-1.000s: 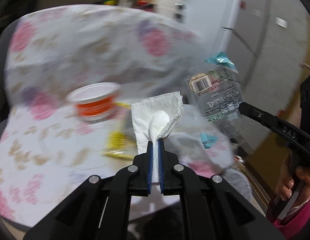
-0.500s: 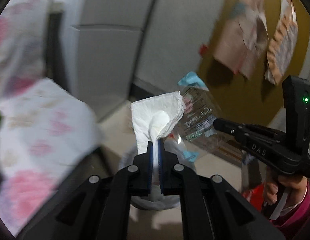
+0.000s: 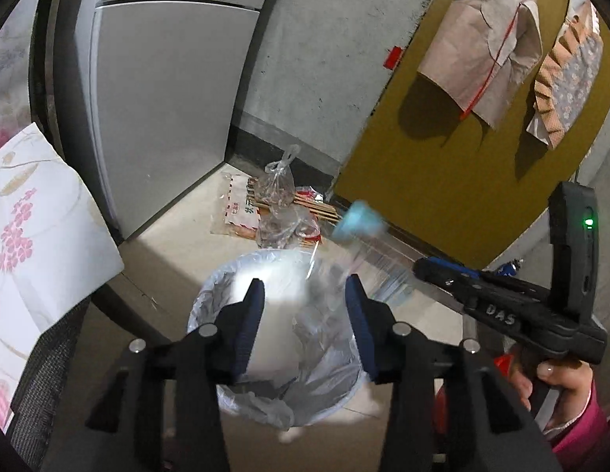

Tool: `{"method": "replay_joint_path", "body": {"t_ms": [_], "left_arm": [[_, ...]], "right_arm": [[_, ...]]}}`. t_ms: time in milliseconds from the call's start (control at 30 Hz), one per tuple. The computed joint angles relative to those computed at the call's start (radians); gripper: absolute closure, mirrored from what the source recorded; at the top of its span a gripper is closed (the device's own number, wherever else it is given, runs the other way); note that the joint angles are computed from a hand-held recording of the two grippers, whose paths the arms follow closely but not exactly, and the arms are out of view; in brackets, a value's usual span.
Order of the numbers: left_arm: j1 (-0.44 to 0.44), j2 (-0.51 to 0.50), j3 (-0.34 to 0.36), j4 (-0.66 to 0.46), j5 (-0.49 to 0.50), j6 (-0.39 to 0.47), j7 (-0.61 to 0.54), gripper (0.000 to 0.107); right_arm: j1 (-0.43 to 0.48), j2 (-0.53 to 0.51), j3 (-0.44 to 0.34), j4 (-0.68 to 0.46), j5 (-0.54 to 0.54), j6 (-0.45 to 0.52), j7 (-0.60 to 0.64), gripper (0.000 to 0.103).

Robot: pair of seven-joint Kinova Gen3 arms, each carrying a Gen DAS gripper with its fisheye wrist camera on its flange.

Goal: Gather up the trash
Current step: 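Carry tissue and wrapper to the bin and open both tools, then return to the chair and close the right tool on the grey glove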

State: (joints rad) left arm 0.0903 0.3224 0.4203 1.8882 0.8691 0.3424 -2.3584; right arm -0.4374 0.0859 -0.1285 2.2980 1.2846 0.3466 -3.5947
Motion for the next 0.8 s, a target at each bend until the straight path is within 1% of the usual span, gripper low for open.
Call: {"method": "replay_joint_path", "body": {"t_ms": [33, 133, 167, 267, 300, 333, 367, 400, 433, 467, 500, 533, 567, 600, 633, 667, 733, 767, 800], "left_arm": [[-0.003, -0.006, 0.002, 0.004, 0.005, -0.006, -0.005, 0.064], [-0.014, -0.041, 0.003, 0.028, 0.02, -0.034, -0.017, 0.064], [-0.003, -0.053, -0.01, 0.032, 0.012, -0.044, -0.003, 0.064], [-0.024, -0.115, -0.02, 0.069, 0.039, -0.072, -0.012, 0.063], [-0.044, -0.143, -0.018, 0.086, 0.047, -0.079, -0.013, 0.062], [-0.074, -0.163, 0.0, 0.097, 0.039, -0.084, 0.0, 0.061], [-0.098, -0.197, 0.0, 0.114, 0.019, -0.088, 0.03, 0.061], [-0.103, -0.217, -0.01, 0.121, -0.017, -0.087, 0.071, 0.06], [-0.093, -0.242, -0.038, 0.13, -0.052, -0.084, 0.112, 0.06], [-0.078, -0.277, -0.084, 0.146, -0.091, -0.077, 0.152, 0.06], [-0.05, -0.297, -0.131, 0.155, -0.132, -0.073, 0.193, 0.06], [-0.022, -0.322, -0.177, 0.169, -0.172, -0.068, 0.234, 0.059], [-0.007, -0.357, -0.223, 0.191, -0.213, -0.057, 0.273, 0.057], [0.005, -0.378, -0.255, 0.205, -0.254, -0.052, 0.314, 0.055], [-0.001, -0.403, -0.273, 0.222, -0.293, -0.047, 0.355, 0.054], [-0.026, -0.428, -0.272, 0.237, -0.333, -0.037, 0.395, 0.054], [-0.116, -0.48, -0.251, 0.268, -0.414, -0.011, 0.469, 0.053], [-0.162, -0.501, -0.237, 0.279, -0.455, 0.002, 0.508, 0.053], [-0.205, -0.525, -0.235, 0.288, -0.495, 0.023, 0.548, 0.053]], "right_arm": [[-0.005, -0.014, -0.004, 0.002, -0.001, 0.017, 0.001, 0.077], [-0.023, -0.052, -0.031, -0.002, -0.007, 0.093, 0.002, 0.076], [-0.029, -0.068, -0.043, 0.0, 0.003, 0.118, -0.016, 0.076], [-0.055, -0.117, -0.093, 0.0, 0.051, 0.218, -0.087, 0.076], [-0.068, -0.132, -0.114, -0.003, 0.069, 0.257, -0.106, 0.076], [-0.077, -0.144, -0.128, -0.007, 0.087, 0.282, -0.119, 0.076], [-0.088, -0.156, -0.145, -0.011, 0.116, 0.305, -0.14, 0.076], [-0.098, -0.165, -0.155, -0.016, 0.136, 0.312, -0.153, 0.076], [-0.102, -0.168, -0.158, -0.023, 0.143, 0.311, -0.153, 0.076], [-0.115, -0.168, -0.165, -0.041, 0.134, 0.326, -0.136, 0.076], [-0.109, -0.158, -0.187, -0.068, 0.124, 0.332, -0.104, 0.074], [-0.113, -0.151, -0.19, -0.085, 0.13, 0.321, -0.086, 0.074], [-0.135, -0.141, -0.179, -0.107, 0.153, 0.295, -0.083, 0.078], [-0.138, -0.139, -0.168, -0.119, 0.168, 0.254, -0.073, 0.078], [-0.142, -0.119, -0.167, -0.148, 0.181, 0.216, -0.046, 0.078], [-0.138, -0.111, -0.173, -0.167, 0.178, 0.194, -0.013, 0.078], [-0.161, -0.057, -0.166, -0.233, 0.192, 0.127, 0.066, 0.076], [-0.175, -0.019, -0.165, -0.275, 0.203, 0.092, 0.107, 0.073], [-0.188, 0.013, -0.165, -0.312, 0.198, 0.073, 0.147, 0.068]]}}
